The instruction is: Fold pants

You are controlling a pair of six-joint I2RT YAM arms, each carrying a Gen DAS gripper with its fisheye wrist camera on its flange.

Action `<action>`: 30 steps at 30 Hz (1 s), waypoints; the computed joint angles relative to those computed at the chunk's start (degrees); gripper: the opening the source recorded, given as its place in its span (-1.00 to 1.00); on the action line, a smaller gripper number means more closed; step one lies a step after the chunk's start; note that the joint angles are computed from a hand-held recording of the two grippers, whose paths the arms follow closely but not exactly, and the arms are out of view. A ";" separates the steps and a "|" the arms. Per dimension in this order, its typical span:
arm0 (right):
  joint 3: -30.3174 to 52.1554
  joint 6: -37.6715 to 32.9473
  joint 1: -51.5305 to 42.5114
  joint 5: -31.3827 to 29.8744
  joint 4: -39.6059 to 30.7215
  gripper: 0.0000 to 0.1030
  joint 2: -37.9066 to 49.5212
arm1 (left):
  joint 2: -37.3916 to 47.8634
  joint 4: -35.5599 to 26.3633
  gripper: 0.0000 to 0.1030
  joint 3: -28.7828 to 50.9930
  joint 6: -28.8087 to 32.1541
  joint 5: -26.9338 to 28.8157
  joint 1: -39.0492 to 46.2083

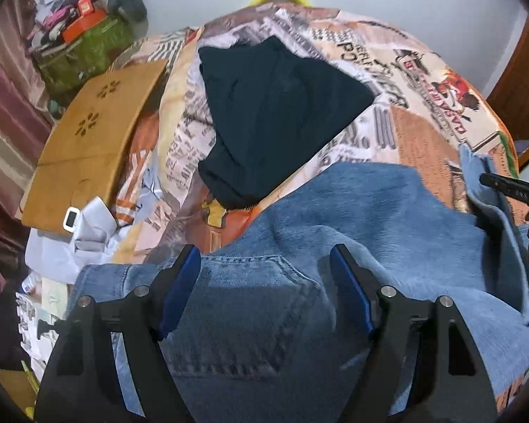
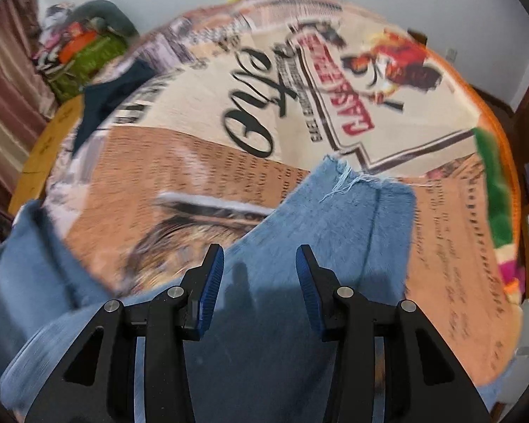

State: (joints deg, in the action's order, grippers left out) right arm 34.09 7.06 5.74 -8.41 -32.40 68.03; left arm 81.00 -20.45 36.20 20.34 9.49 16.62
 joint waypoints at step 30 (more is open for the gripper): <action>13.03 -13.01 -22.96 -10.57 -18.24 -0.97 -12.53 | -11.27 -5.74 0.53 -2.04 -4.35 -2.94 -6.40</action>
State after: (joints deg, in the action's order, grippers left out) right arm 47.12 -5.95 -17.22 -18.97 -50.64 55.49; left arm 69.74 -26.18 34.16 16.00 6.55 10.22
